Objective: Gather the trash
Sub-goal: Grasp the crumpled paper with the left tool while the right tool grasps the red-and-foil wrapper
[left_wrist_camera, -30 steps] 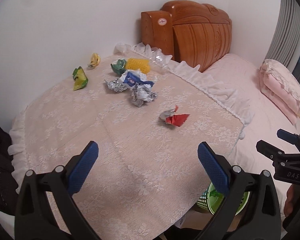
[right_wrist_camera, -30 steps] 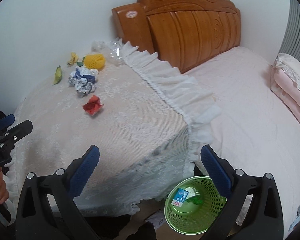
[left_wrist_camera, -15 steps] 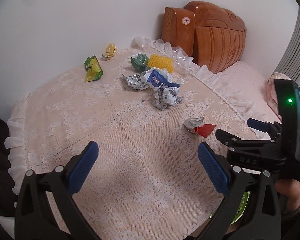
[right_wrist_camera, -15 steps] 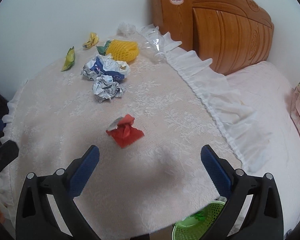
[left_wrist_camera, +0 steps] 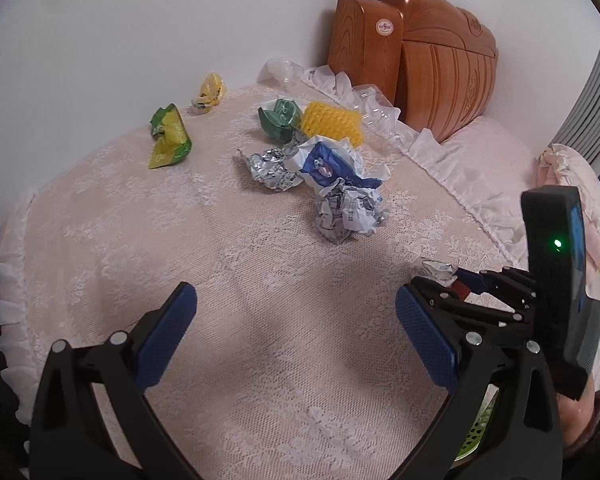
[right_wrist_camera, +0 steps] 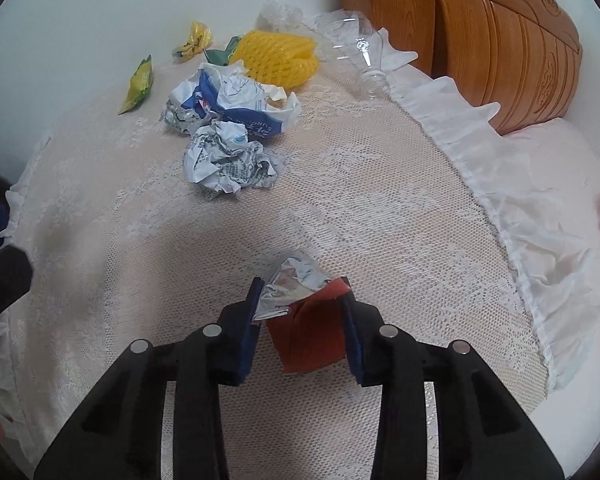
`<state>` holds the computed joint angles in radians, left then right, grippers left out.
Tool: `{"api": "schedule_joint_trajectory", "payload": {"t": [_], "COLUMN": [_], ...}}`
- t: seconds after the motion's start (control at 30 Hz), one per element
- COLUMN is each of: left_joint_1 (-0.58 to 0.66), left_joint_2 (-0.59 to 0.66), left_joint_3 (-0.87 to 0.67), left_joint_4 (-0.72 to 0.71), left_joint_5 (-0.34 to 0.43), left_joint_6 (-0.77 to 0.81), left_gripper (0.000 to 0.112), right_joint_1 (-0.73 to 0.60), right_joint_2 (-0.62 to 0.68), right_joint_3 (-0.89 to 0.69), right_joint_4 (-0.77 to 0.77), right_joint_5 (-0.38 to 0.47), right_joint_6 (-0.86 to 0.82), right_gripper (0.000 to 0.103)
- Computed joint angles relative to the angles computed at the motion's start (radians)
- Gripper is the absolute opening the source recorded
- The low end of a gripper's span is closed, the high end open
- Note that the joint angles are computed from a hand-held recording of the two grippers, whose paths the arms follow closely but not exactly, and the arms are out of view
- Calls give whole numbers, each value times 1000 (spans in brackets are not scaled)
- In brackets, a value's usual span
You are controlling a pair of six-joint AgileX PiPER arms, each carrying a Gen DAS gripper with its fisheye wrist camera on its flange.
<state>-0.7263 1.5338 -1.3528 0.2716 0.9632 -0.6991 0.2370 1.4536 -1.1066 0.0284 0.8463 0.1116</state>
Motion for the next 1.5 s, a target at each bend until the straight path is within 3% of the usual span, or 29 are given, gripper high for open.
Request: {"api": "schedule_joint_trajectory", "payload": {"t": [0.23,0.43,0.6,0.67,0.77,0.93,1.1,1.23,1.33,1.5], "left_joint_1": [25,17,20,26,25,12,-8,-67,-160,-268], "left_joint_2": [215,419,497,492,456,343,155,-30,-165,-287], "left_joint_3": [-170,-385,-465,-452,-413,-286,-80,84,178,245], "left_joint_4": [-50,-65,-75,-82,-76,-59,-49,9,103,126], "left_joint_5": [-53,-4,41,27,11,-8,-24,20,105,205], "left_joint_6": [74,125,145,144,140,102,36,-48,-155,-241], "left_gripper": [95,91,64,62,54,53,53,53,53,53], "right_joint_1": [-115,-217,-260,-268,-273,-243,-195,-143,-91,-19], "right_joint_2": [-114,-191,-221,-230,-242,-270,-307,-355,-394,-450], "right_joint_3": [31,61,79,83,89,91,99,121,147,179], "right_joint_4": [61,90,103,108,121,122,126,149,158,140], "right_joint_5": [50,98,114,117,120,129,139,156,172,194], "right_joint_6": [-68,-117,-139,-142,-151,-147,-132,-117,-95,-42], "right_gripper": [36,37,38,38,39,39,39,39,39,39]}}
